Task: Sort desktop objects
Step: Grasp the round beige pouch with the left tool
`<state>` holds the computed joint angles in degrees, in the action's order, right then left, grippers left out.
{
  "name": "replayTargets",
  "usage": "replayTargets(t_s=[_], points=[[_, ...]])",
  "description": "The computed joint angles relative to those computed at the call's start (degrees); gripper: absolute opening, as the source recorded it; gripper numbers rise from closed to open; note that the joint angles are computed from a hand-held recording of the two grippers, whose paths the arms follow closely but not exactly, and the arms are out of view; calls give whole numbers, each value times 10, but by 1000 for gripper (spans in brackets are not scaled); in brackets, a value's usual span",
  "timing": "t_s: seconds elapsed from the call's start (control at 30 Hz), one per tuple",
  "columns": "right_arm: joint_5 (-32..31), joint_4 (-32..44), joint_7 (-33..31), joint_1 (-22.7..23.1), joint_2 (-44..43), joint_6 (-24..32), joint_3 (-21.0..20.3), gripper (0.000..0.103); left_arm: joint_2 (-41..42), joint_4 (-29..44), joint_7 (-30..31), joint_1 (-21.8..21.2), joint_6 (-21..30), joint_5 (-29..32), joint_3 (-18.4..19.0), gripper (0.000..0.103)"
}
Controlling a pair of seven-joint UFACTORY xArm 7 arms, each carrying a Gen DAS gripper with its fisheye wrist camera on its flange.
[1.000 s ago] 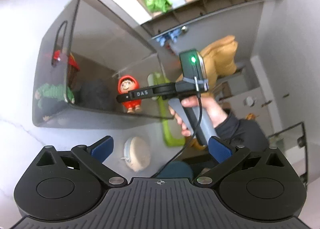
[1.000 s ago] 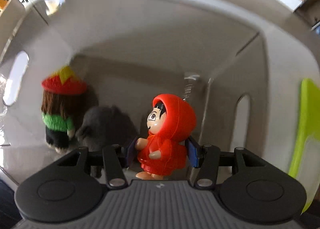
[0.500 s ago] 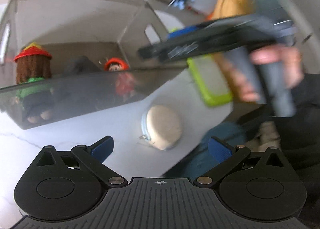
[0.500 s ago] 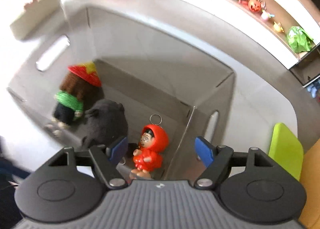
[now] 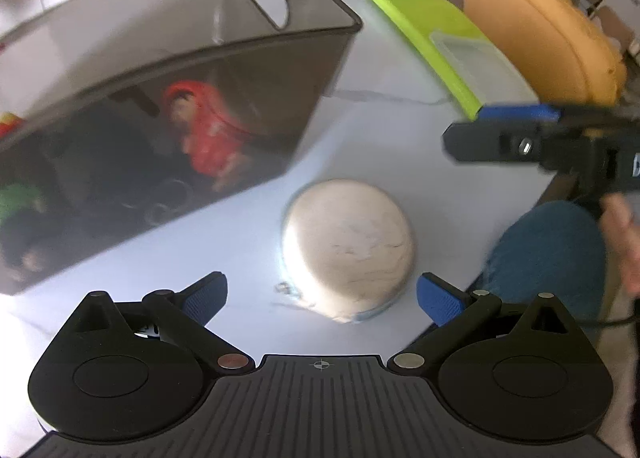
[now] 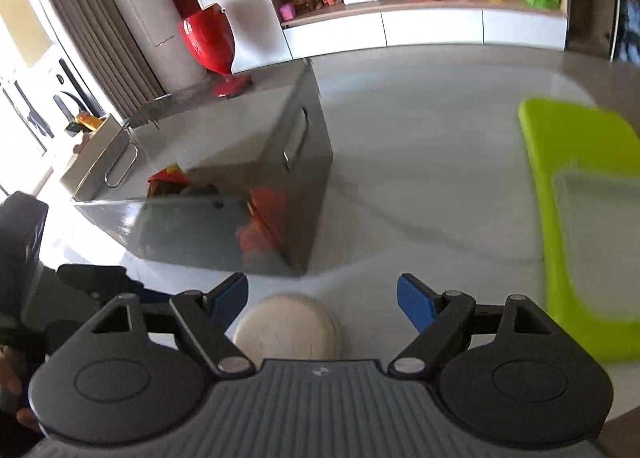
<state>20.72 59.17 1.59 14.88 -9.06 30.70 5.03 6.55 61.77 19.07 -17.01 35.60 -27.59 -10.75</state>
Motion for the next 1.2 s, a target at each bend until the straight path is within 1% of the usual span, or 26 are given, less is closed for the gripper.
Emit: replayTargets(t_s=[0.07,0.1,0.17,0.2,0.23,0.3,0.37,0.43,0.5,0.53,0.57,0.6,0.63,0.67,0.7,0.77,0.8,0.83,0.9,0.93,0.97,1.0,1.03,1.1,1.17,1.2], points=[[84,-23,-50,14,-3,-25,-18,83,10,11,30,10,21,-51,-4,103],[126,-31,-72,19,-4,-36,-26,84,20,20,60,21,43,-96,-7,103],[177,-41,-88,20,-1,-48,-32,85,44,39,114,46,99,-185,-9,103],[191,-44,-88,17,1,-52,-33,85,58,45,129,60,123,-233,-9,103],[195,-46,-82,13,3,-54,-33,85,73,51,141,74,149,-277,-8,103],[179,-50,-54,1,8,-55,-27,85,104,62,155,101,200,-351,-7,103],[160,-57,-30,-7,14,-64,-22,85,114,59,154,113,216,-389,-5,103],[171,-63,-34,-6,18,-75,-22,85,123,56,151,124,231,-422,-3,103],[172,-66,-22,-7,20,-87,-19,85,118,52,150,123,227,-419,0,103],[145,-64,2,-3,25,-89,-21,85,114,49,149,121,220,-416,2,103],[93,-55,42,-21,32,-73,-6,85,106,44,147,118,210,-411,4,103],[38,-42,81,-23,40,-49,-4,83,100,38,146,116,200,-407,6,103],[2,-30,102,-31,47,-29,4,81,95,33,150,116,191,-407,8,103],[-9,-19,104,-41,54,-10,15,76,95,31,153,119,194,-412,10,103],[3,-8,90,-27,62,7,3,72,94,29,156,123,198,-416,11,103],[33,8,70,-24,77,33,3,70,96,26,153,127,203,-417,15,103],[42,12,70,-24,83,36,5,70,98,25,150,128,204,-415,17,103],[47,9,72,-23,87,28,7,72,99,24,151,131,206,-412,19,103],[53,9,80,-21,97,14,11,80,90,18,168,143,221,-415,23,103],[68,10,75,-22,100,15,12,82,83,13,189,154,240,-426,26,103],[101,8,55,-23,102,13,14,83,77,9,208,164,260,-437,30,103],[127,7,37,-23,104,8,15,74,70,4,222,174,280,-449,35,103],[147,6,21,-24,105,4,17,70,63,-1,232,182,296,-458,41,103],[216,1,-32,-25,100,-1,20,49,40,-13,237,186,296,-458,53,103],[287,-2,-83,-26,92,3,18,41,22,-19,240,186,293,-455,62,103],[299,-3,-91,-24,89,4,18,39,11,-25,246,188,297,-458,67,103]])
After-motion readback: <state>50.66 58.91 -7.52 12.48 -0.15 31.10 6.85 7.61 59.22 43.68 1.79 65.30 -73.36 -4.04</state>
